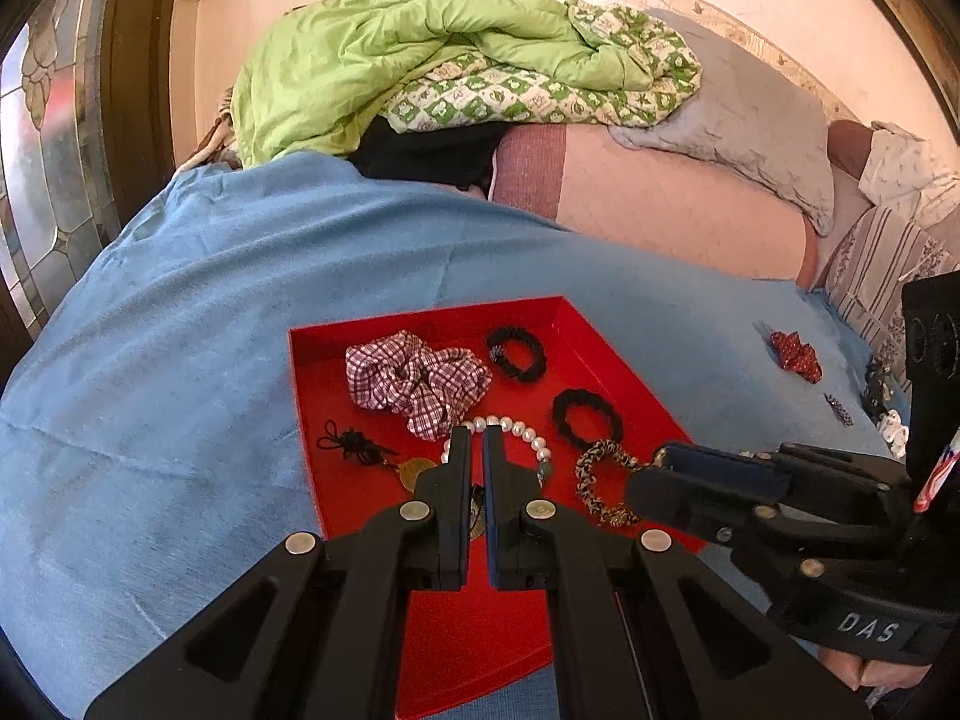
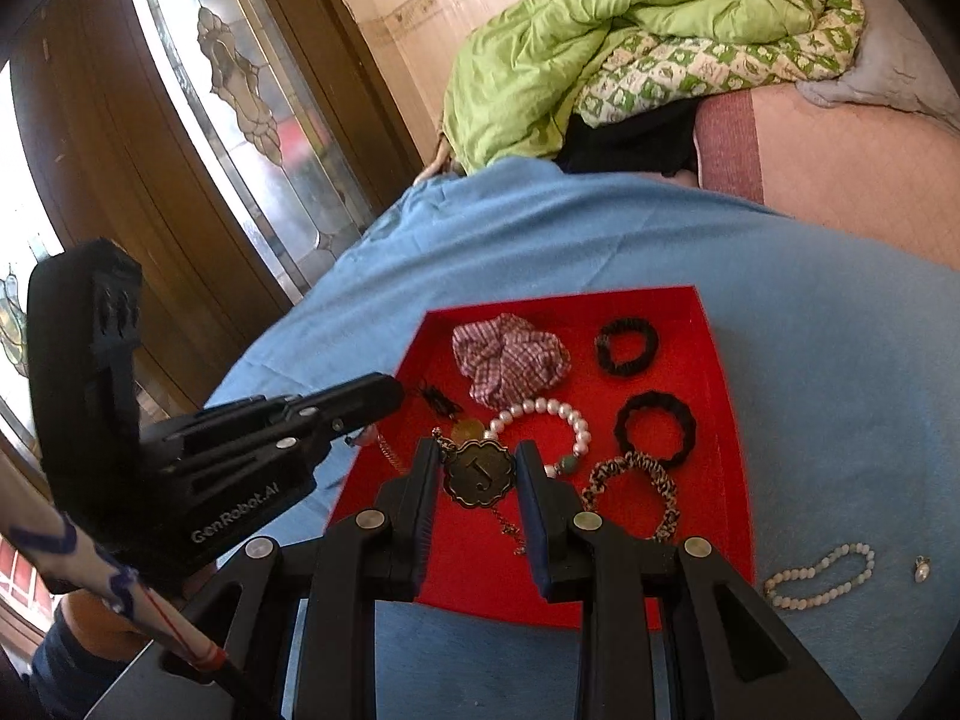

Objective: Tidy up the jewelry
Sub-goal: 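Open the right gripper to drop the pendant necklace into the tray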

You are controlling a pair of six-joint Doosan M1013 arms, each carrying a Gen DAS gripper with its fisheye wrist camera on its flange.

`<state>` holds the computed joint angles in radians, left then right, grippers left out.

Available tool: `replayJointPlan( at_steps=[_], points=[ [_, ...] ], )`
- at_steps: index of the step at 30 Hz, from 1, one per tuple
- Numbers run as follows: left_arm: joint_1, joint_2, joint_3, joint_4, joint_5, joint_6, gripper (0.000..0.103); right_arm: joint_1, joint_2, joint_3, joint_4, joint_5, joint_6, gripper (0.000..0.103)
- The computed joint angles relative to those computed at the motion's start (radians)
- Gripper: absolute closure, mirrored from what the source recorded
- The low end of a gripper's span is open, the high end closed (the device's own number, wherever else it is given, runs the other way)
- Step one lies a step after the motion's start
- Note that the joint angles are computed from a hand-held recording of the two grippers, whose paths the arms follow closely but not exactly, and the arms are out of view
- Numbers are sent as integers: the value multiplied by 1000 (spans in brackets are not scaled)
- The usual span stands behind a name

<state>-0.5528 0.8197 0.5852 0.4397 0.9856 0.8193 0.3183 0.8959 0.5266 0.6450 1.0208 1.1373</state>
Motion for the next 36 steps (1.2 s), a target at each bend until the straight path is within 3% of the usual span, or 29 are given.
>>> replayJointPlan(
  at_steps=[17, 26, 34, 36],
  points=[
    [18, 96, -140, -97, 179, 70, 100, 5, 88, -125, -138, 134, 105, 75],
    [19, 109, -158, -99, 201, 70, 100, 9, 108, -158, -185, 187, 124, 74],
    [20, 111, -165, -98, 205, 68, 100, 4, 102, -158, -172, 189, 120, 74],
    [20, 116, -176, -97, 214, 69, 99, 3, 89, -138, -167, 175, 113, 69]
  ],
)
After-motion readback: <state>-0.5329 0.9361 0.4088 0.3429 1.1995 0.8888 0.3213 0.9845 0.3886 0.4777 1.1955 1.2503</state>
